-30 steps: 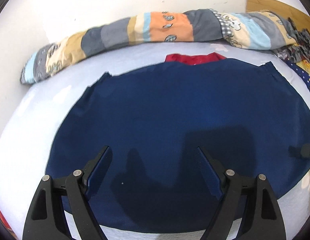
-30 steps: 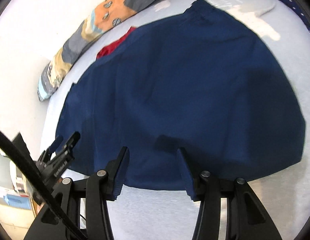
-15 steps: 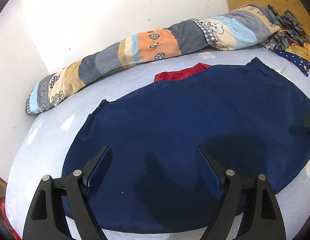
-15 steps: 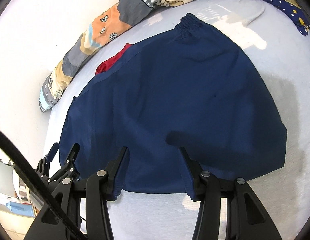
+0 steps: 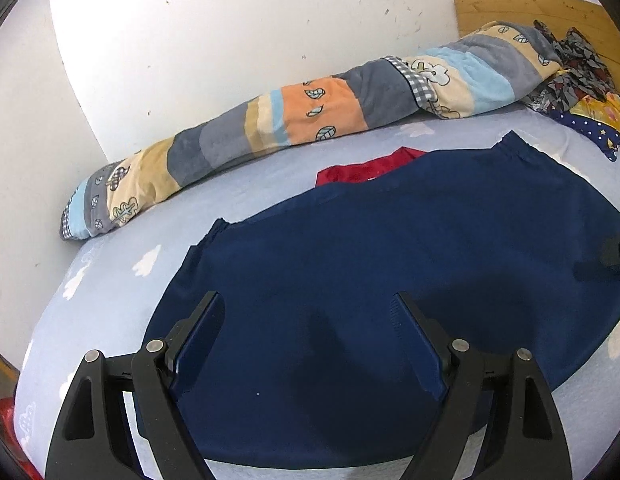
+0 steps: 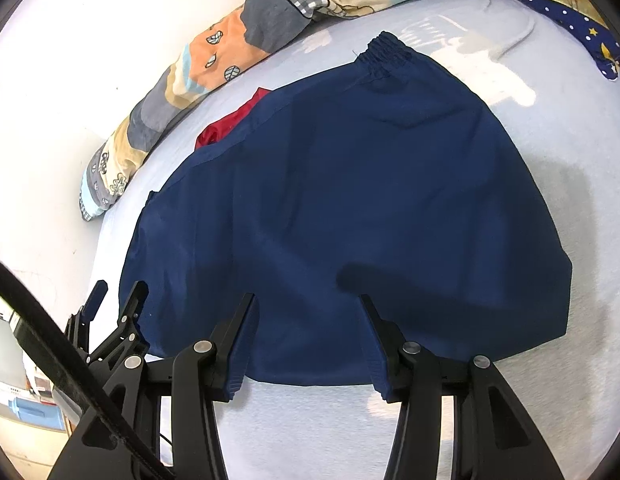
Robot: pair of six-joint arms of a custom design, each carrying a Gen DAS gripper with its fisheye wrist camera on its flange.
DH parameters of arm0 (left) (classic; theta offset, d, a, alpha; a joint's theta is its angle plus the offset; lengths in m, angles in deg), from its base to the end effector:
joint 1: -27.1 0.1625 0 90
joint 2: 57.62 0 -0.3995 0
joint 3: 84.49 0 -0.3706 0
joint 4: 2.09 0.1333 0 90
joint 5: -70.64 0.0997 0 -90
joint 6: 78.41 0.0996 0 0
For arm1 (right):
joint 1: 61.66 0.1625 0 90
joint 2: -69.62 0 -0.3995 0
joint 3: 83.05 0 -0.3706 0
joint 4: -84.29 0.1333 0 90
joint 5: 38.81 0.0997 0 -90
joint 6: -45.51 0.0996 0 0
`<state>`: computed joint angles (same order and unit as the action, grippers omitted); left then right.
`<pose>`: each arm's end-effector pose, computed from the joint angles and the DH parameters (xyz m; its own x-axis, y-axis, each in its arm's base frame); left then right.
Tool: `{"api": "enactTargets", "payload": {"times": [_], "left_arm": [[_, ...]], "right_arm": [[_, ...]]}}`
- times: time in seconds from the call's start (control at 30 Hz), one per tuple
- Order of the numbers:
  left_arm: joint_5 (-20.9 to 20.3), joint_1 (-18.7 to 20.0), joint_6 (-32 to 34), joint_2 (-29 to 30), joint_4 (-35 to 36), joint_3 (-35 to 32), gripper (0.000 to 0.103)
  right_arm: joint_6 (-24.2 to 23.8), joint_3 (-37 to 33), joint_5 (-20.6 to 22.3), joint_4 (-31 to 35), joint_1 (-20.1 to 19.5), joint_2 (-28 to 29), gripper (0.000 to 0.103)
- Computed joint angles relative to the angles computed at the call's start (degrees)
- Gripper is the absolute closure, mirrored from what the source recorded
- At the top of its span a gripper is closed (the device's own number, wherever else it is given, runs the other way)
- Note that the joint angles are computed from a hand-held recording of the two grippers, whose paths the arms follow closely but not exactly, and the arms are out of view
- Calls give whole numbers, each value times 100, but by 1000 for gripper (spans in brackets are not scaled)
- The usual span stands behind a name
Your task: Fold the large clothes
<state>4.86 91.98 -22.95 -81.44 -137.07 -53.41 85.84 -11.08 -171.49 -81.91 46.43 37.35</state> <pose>-0.2106 -0.8594 0.2662 -0.2520 0.6806 -0.6879 0.9583 0.2744 -0.0796 0.2944 -0.6893 0.1395 -0.7897 0.6127 0.0305 0.3430 0.4822 -0.8061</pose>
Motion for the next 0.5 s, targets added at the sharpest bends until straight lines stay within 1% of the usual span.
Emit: {"api": "enactTargets", "payload": {"times": [0.27,0.5], "left_arm": [[-134,-5,138,-117,-246,212,19],[-151,-3,220,-133,-352,262,19]], "right_arm": [[8,-16,-28,9,2,11,50],[7,-10,-48,-22,7,13,50]]}}
